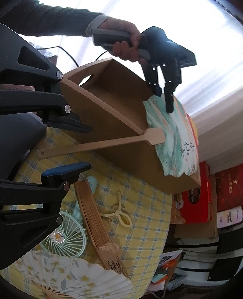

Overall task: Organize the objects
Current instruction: 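Lift the painted round fan with the left gripper over the cardboard box, then lower the painted fan into the box and open the left gripper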

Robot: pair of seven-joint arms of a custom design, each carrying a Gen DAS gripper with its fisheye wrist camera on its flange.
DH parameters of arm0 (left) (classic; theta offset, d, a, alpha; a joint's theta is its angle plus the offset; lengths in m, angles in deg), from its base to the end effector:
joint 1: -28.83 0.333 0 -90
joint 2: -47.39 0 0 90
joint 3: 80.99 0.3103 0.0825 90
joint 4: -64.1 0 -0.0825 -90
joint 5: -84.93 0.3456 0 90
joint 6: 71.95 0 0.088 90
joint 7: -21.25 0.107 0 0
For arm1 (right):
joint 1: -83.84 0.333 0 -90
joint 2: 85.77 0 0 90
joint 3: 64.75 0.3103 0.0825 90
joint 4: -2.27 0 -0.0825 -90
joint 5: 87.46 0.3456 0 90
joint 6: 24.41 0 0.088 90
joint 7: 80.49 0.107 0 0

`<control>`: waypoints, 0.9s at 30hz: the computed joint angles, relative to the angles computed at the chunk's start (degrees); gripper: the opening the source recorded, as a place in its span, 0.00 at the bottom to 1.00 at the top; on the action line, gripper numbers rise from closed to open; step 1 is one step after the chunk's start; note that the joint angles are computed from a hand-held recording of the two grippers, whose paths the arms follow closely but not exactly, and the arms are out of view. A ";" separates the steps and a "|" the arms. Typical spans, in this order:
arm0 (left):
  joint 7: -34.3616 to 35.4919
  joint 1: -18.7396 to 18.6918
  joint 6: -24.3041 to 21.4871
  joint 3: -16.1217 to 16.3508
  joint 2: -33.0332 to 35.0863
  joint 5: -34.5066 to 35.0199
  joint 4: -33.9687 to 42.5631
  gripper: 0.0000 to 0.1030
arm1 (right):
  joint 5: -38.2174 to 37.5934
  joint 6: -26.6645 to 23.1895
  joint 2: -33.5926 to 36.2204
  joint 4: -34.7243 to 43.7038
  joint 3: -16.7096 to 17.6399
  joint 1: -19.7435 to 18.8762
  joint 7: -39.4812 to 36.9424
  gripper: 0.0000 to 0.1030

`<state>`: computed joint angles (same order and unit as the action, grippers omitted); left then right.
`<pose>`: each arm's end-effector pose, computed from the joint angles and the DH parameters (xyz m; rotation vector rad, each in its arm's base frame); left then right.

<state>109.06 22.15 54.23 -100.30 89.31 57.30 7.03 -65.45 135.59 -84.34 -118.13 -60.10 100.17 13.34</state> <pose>0.7034 -0.2497 0.5059 1.7898 -1.9435 1.0683 0.5300 0.1844 0.4964 -1.7166 1.7482 -0.1843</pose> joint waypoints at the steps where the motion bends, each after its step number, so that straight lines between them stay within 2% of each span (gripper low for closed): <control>1: -0.25 -0.17 -0.33 0.16 0.21 0.32 0.52 0.24 | -1.02 -0.21 0.24 0.26 0.01 0.08 0.58 0.24; 2: -0.54 -0.38 -0.55 0.42 0.24 0.78 0.81 0.25 | -1.47 -0.48 0.51 0.59 0.07 0.15 0.78 0.18; 5: -1.65 -1.27 -1.83 1.22 1.17 2.77 3.18 0.26 | -1.16 -0.90 1.11 1.32 0.34 0.26 0.73 0.14; 15: -4.08 -2.15 -5.01 2.33 3.70 6.43 9.10 0.27 | 0.92 -1.80 2.63 4.77 1.29 0.91 -1.06 0.10; 17: -5.41 -2.56 -6.36 3.01 4.69 7.78 11.35 0.31 | 0.62 -2.22 3.36 6.15 1.51 1.15 -1.08 0.10; 19: -6.79 -3.19 -8.89 3.71 6.22 9.57 14.82 0.45 | -0.92 -3.35 4.50 8.38 1.62 1.59 0.24 0.11; 20: -7.07 -3.56 -9.58 4.16 6.28 10.71 15.47 0.48 | -1.44 -3.76 5.01 9.28 1.70 1.72 0.63 0.11; 27: -3.02 -3.09 -1.09 5.37 -5.08 14.55 -1.60 0.65 | -4.47 -7.80 10.40 17.35 2.05 2.29 3.74 0.11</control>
<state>106.04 19.07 53.14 -94.93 84.23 71.85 5.43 -69.93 127.79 -73.95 -100.78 -58.06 102.46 17.08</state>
